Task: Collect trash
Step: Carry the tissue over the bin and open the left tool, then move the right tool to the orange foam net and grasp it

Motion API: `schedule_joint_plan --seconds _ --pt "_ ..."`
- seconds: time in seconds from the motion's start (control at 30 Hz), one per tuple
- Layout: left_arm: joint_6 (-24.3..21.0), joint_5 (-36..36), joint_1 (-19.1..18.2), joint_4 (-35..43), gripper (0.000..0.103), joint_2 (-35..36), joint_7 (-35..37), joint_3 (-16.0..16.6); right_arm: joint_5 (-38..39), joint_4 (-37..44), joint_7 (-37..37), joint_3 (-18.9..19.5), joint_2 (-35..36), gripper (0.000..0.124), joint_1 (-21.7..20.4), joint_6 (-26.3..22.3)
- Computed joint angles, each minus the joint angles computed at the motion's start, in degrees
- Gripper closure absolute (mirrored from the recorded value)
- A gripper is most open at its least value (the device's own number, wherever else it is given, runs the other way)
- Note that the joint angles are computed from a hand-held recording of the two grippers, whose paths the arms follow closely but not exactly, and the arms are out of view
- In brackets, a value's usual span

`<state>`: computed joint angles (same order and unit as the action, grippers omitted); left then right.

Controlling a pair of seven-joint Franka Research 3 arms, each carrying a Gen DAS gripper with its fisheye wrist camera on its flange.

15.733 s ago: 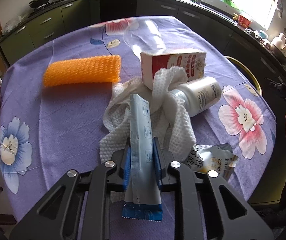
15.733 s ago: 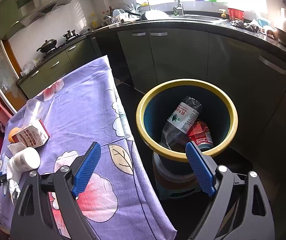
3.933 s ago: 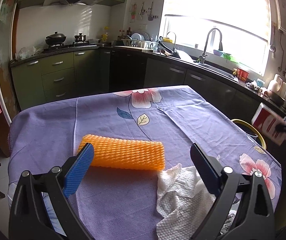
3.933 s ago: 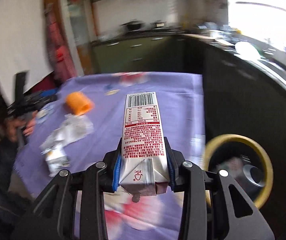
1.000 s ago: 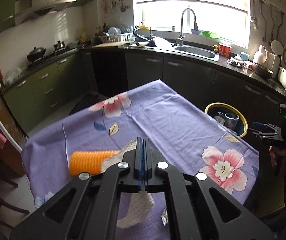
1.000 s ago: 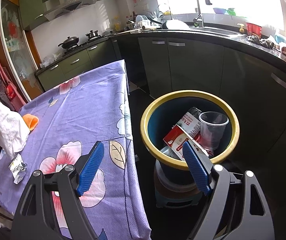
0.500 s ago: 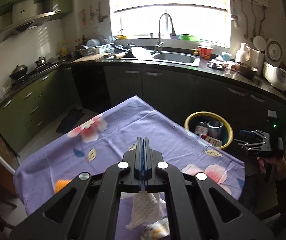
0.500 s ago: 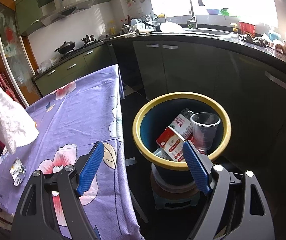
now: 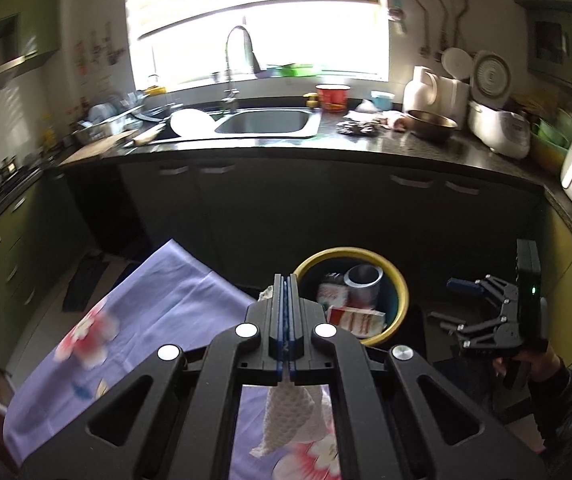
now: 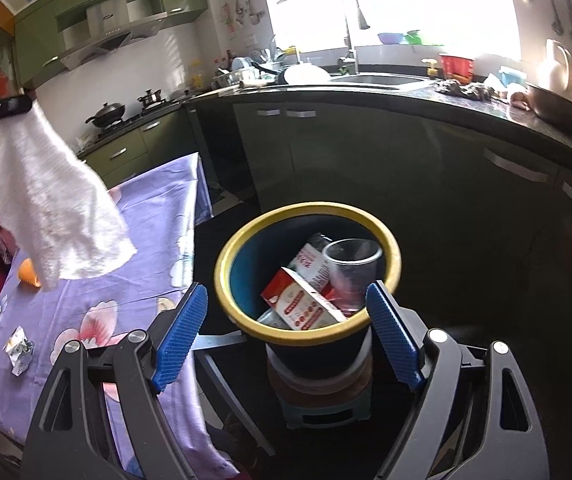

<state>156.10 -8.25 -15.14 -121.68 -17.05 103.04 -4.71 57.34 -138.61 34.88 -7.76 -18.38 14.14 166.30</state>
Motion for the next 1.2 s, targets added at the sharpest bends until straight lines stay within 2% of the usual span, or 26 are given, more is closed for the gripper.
schedule_joint_plan --seconds 0.13,0.27,0.47,0.6,0.67,0.73,0.83,1.0,1.07,1.2 --pt "0.4 0.4 -0.6 7.8 0.102 7.9 0.9 -2.1 0.3 0.4 -0.1 -0.8 0.8 0.043 -0.9 -0.4" --pt "0.1 1.8 0.3 14.9 0.102 15.1 0.5 -4.9 1.5 0.7 -0.5 -1.3 1.7 0.043 -2.0 -0.8" --pt "-1.4 8.2 1.3 25.3 0.102 27.7 -5.6 -8.2 2.0 1.0 -0.3 -1.2 2.7 0.043 -4.1 -1.7" --pt "-0.1 11.3 1.4 29.1 0.099 34.2 -8.1 -9.5 2.9 0.6 -0.7 -1.0 2.2 0.043 -4.5 -2.0" --pt "0.8 11.1 2.1 29.8 0.091 35.9 -6.8 -10.8 3.3 0.2 -1.0 -0.9 1.7 0.043 -4.5 -2.1" --pt "-0.6 11.5 2.2 30.8 0.064 37.1 -6.5 -11.2 3.1 -0.3 -0.9 -0.6 1.0 0.043 -4.5 -2.0" --pt "0.0 8.5 4.2 28.4 0.063 35.2 -5.5 -12.6 3.1 -0.8 -1.1 -0.8 -0.1 0.042 -4.2 -2.0" --pt "6.3 -0.9 7.8 17.8 0.06 25.4 1.1 -14.6 2.9 -1.9 -1.3 -1.0 -1.8 0.04 -3.5 -1.9" --pt "9.1 -5.3 7.9 12.0 0.054 19.7 3.1 -13.7 2.6 -2.3 -1.0 -0.9 -2.3 0.04 -3.1 -1.9" --pt "11.5 -12.4 5.7 2.9 0.043 10.4 4.8 -9.5 1.8 -2.7 -0.9 -0.6 -3.0 0.04 -2.1 -2.0"
